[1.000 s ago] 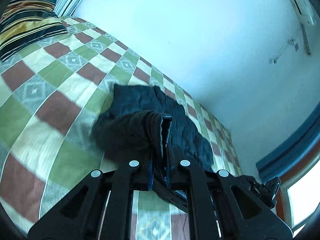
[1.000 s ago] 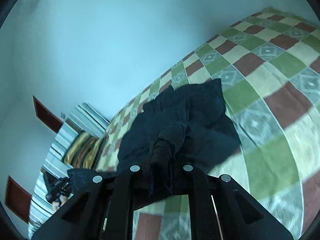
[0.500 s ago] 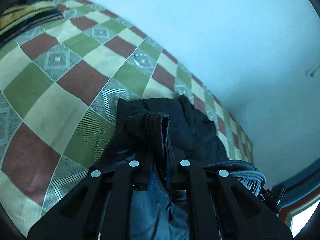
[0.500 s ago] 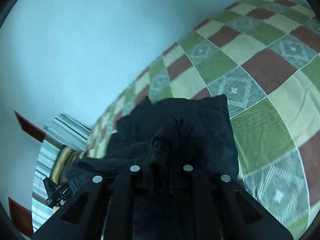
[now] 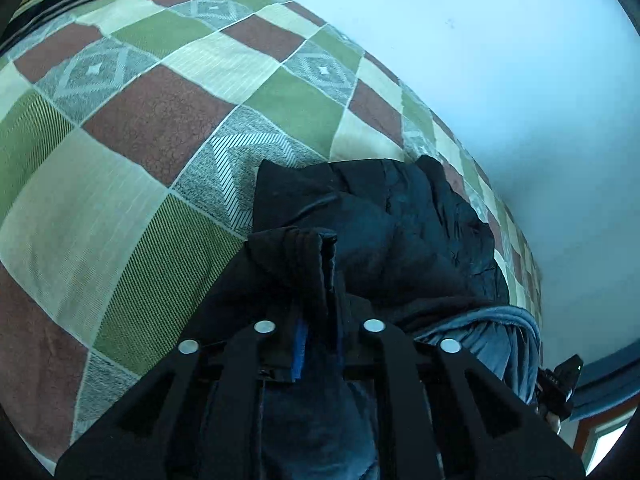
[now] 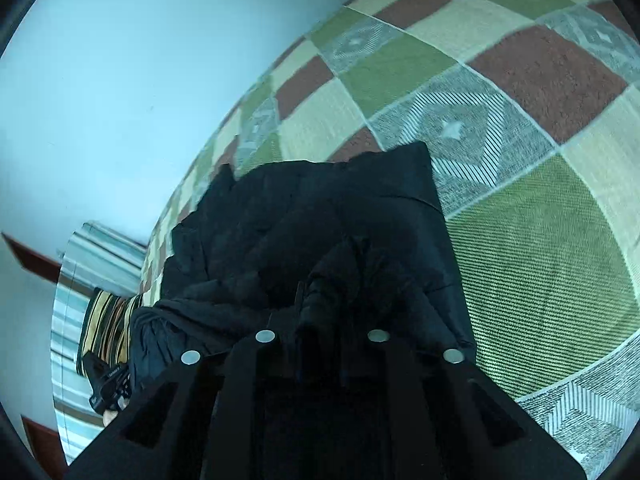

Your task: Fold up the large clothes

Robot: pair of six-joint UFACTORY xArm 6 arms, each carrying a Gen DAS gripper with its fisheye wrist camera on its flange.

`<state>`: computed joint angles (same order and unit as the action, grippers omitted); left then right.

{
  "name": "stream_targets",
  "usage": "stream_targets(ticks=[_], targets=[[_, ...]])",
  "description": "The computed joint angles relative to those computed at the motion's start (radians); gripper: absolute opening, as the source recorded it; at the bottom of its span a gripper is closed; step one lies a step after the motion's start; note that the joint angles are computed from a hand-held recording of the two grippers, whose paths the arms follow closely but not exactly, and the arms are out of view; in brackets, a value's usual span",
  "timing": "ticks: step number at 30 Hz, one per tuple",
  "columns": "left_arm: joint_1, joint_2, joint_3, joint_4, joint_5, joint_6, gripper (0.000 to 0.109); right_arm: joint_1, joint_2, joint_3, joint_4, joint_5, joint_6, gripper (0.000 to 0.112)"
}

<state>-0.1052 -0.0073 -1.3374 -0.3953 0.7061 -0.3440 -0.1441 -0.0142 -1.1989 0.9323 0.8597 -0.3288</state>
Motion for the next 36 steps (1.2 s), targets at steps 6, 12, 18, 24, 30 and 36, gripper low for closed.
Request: stream_targets(ticks=[6, 12, 18, 24, 30, 36], targets=[[0.011, -0.11, 0.056, -0.092, -0.011, 0.062, 0.065, -0.045, -0.085, 0.027, 0.042, 0.047, -0.081, 0.05], [0.025, -0.192, 0.108, -0.038, -0.003, 0.144, 0.072, -0.072, -0.127, 0.034, 0.016, 0.056, -0.17, 0.061], [0.038, -0.166, 0.099, -0.017, 0.045, 0.293, 0.073, -0.065, -0.07, -0.022, -0.05, 0.044, -0.225, 0.062], [0.042, -0.087, 0.031, -0.078, 0.075, 0.5, 0.079, -0.04, 0.016, -0.105, -0.113, 0.067, -0.31, 0.068], [0.062, 0.03, -0.092, -0.076, 0.19, 0.553, 0.079, -0.034, 0.073, -0.158, -0.129, 0.104, -0.336, 0.069], [0.067, 0.114, -0.179, -0.053, 0.305, 0.54, 0.04, -0.009, 0.074, -0.141, -0.211, 0.046, -0.306, 0.039]])
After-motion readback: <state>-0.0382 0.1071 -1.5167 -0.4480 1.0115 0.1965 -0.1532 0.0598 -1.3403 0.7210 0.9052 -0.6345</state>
